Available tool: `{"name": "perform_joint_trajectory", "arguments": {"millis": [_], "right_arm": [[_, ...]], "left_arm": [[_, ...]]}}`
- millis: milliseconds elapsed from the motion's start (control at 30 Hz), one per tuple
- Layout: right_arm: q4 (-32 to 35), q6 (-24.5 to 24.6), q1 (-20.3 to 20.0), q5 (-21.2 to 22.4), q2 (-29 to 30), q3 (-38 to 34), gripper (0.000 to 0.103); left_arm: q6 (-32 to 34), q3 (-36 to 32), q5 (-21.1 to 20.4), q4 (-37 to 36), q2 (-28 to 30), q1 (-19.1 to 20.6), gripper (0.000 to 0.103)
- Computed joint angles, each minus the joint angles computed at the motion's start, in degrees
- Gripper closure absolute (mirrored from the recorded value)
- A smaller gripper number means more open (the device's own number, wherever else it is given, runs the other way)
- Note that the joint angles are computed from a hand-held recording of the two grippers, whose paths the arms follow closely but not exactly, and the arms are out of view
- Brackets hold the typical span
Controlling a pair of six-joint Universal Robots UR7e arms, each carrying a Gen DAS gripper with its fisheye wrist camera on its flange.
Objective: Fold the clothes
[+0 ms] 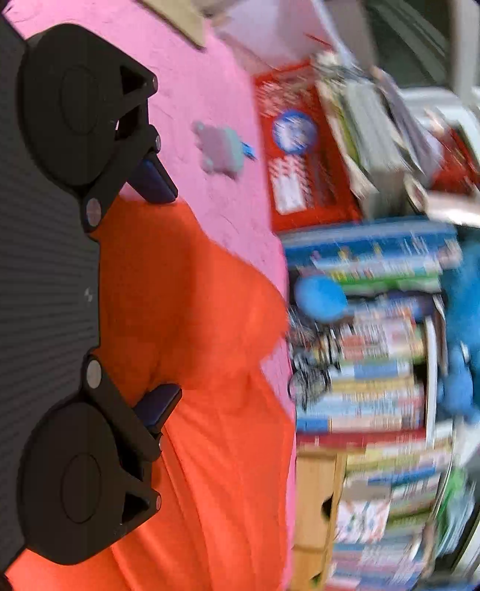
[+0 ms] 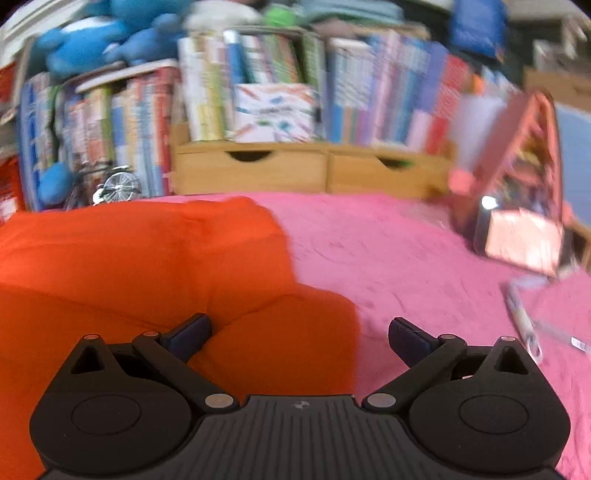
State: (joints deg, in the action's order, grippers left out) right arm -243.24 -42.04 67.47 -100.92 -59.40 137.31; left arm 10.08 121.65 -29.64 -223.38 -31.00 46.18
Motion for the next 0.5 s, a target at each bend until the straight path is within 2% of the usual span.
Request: {"name": "perform_joint_trajectory", "arguments": {"millis": [67,233,333,433,500], "right_arm": [[1.8,1.2,-0.8,0.4,-1.2,0.4,0.0],[0.1,-0.3,-0.4,-0.1,-0.3,0.4,0.0],[-1.6,0.0,-0.5,0.4,-0.1,1.0,0.0],[-10.8,2.9,-0.1,0.2,2.8,3.4,0.001],[-17.5,3.7,-0.2,2.8,5.4,6.1,0.002]], "left_arm": [[-4.4,1.3,-0.5,2.7,-1.8,0.8,0.0],[-4.4,2.2,0.6,3.1,-2.2,0.6,0.0],[-6.2,2.7,-0.9,5.3,-3.3,1.2,0.0],[-9.0,3.5,-3.1,7.5,-4.9,2.1,0.0],[-10.2,3.8,-4.4,8.3,-5.6,2.7,0.0]]}}
